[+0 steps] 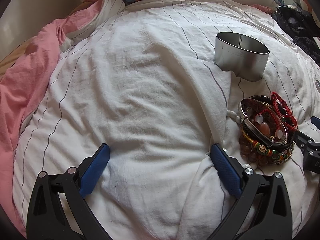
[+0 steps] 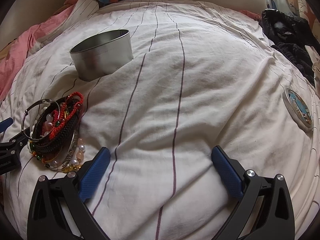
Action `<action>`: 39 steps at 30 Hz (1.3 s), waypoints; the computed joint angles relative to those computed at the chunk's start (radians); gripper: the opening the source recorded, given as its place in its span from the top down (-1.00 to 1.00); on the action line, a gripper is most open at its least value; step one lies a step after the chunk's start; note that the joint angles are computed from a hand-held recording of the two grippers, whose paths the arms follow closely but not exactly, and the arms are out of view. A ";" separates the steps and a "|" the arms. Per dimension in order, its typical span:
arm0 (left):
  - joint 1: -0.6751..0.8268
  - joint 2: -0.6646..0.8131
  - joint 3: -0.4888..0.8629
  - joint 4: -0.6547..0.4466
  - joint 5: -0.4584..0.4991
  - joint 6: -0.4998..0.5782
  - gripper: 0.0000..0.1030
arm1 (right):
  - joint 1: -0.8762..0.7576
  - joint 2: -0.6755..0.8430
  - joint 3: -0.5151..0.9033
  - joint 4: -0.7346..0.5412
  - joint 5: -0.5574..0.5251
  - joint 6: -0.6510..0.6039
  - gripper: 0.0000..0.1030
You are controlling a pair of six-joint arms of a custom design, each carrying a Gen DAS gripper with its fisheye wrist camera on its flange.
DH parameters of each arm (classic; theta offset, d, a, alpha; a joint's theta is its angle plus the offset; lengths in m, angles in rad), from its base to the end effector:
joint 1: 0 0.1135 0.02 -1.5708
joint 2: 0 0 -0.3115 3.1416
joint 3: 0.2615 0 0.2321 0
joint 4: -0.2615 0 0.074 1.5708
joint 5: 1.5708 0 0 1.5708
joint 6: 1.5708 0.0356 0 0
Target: Organize jewelry
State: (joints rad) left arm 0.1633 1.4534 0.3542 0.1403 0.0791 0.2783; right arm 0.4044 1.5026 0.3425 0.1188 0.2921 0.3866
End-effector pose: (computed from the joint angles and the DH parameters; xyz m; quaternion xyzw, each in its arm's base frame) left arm 0.1995 0.0300 0.1608 0.0667 0.9506 0.0291 0.3019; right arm 0.1860 0.0684 0.1494 0.0296 0.9552 -0.0299 0.2930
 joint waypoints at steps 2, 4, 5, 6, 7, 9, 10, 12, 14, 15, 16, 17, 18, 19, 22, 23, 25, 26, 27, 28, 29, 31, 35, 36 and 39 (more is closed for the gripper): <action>-0.007 -0.004 -0.001 -0.003 -0.008 -0.004 -0.89 | 0.001 0.002 0.004 -0.005 0.003 0.002 -0.89; -0.027 -0.011 0.002 -0.012 -0.024 -0.020 -0.89 | 0.002 0.004 0.006 -0.009 0.004 0.005 -0.89; -0.026 -0.011 0.002 -0.012 -0.024 -0.019 -0.89 | 0.003 0.004 0.008 -0.011 0.003 0.007 -0.89; -0.026 -0.012 0.003 -0.014 -0.024 -0.019 -0.89 | 0.003 0.003 0.009 -0.014 0.002 0.008 -0.89; -0.029 -0.012 0.007 -0.019 -0.028 -0.022 -0.89 | 0.002 0.001 0.008 -0.014 0.001 0.008 -0.89; -0.037 -0.013 0.020 -0.037 -0.035 -0.030 -0.88 | -0.001 -0.002 0.006 -0.015 -0.004 0.008 -0.89; -0.039 -0.014 0.023 -0.040 -0.038 -0.031 -0.88 | -0.002 -0.004 0.006 -0.016 -0.005 0.008 -0.89; -0.047 -0.021 0.025 -0.044 -0.048 -0.034 -0.88 | -0.006 -0.010 0.006 -0.018 -0.013 0.007 -0.89; -0.056 -0.032 0.024 -0.046 -0.059 -0.036 -0.88 | -0.013 -0.017 0.003 -0.018 -0.025 0.004 -0.89; -0.061 -0.036 0.023 -0.044 -0.065 -0.037 -0.88 | -0.012 -0.020 0.002 -0.018 -0.029 0.005 -0.89; -0.067 -0.041 0.020 -0.043 -0.071 -0.038 -0.88 | -0.010 -0.022 0.002 -0.019 -0.028 0.006 -0.89; -0.072 -0.045 0.020 -0.044 -0.076 -0.038 -0.88 | -0.005 -0.020 0.004 -0.021 -0.023 0.009 -0.89; -0.079 -0.046 0.019 -0.043 -0.081 -0.041 -0.88 | -0.002 -0.019 0.004 -0.022 -0.020 0.009 -0.89; -0.078 -0.047 0.020 -0.044 -0.080 -0.041 -0.88 | -0.005 -0.020 0.004 -0.023 -0.022 0.007 -0.89; -0.066 -0.052 0.024 -0.054 -0.063 -0.041 -0.88 | -0.005 -0.021 0.003 -0.020 -0.024 0.008 -0.89; -0.061 -0.055 0.027 -0.058 -0.057 -0.042 -0.88 | -0.004 -0.023 0.001 -0.017 -0.025 0.009 -0.89; -0.057 -0.061 0.029 -0.061 -0.049 -0.042 -0.88 | -0.001 -0.023 0.000 -0.014 -0.025 0.012 -0.89; -0.059 -0.063 0.028 -0.061 -0.050 -0.042 -0.88 | -0.008 -0.025 -0.002 -0.012 -0.030 0.006 -0.89; -0.060 -0.065 0.027 -0.061 -0.051 -0.041 -0.88 | -0.007 -0.025 -0.003 -0.009 -0.031 0.006 -0.89; -0.062 -0.065 0.027 -0.061 -0.053 -0.041 -0.88 | -0.006 -0.029 -0.004 -0.010 -0.031 0.007 -0.89; -0.062 -0.064 0.027 -0.062 -0.053 -0.040 -0.88 | -0.006 -0.028 -0.003 -0.011 -0.031 0.007 -0.89; -0.062 -0.063 0.029 -0.064 -0.051 -0.041 -0.88 | -0.006 -0.029 -0.003 -0.012 -0.030 0.006 -0.89; -0.068 -0.055 0.031 -0.065 -0.057 -0.043 -0.88 | -0.006 -0.029 -0.002 -0.013 -0.031 0.006 -0.89; -0.071 -0.056 0.030 -0.065 -0.060 -0.044 -0.88 | -0.005 -0.029 -0.003 -0.011 -0.031 0.007 -0.89; -0.065 -0.072 0.029 -0.067 -0.050 -0.037 -0.88 | -0.012 -0.039 -0.008 -0.003 -0.044 0.002 -0.89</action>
State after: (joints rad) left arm 0.0978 1.3812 0.3836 0.0731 0.0288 0.2409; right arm 0.3926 1.4632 0.3342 0.1162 0.2481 0.3890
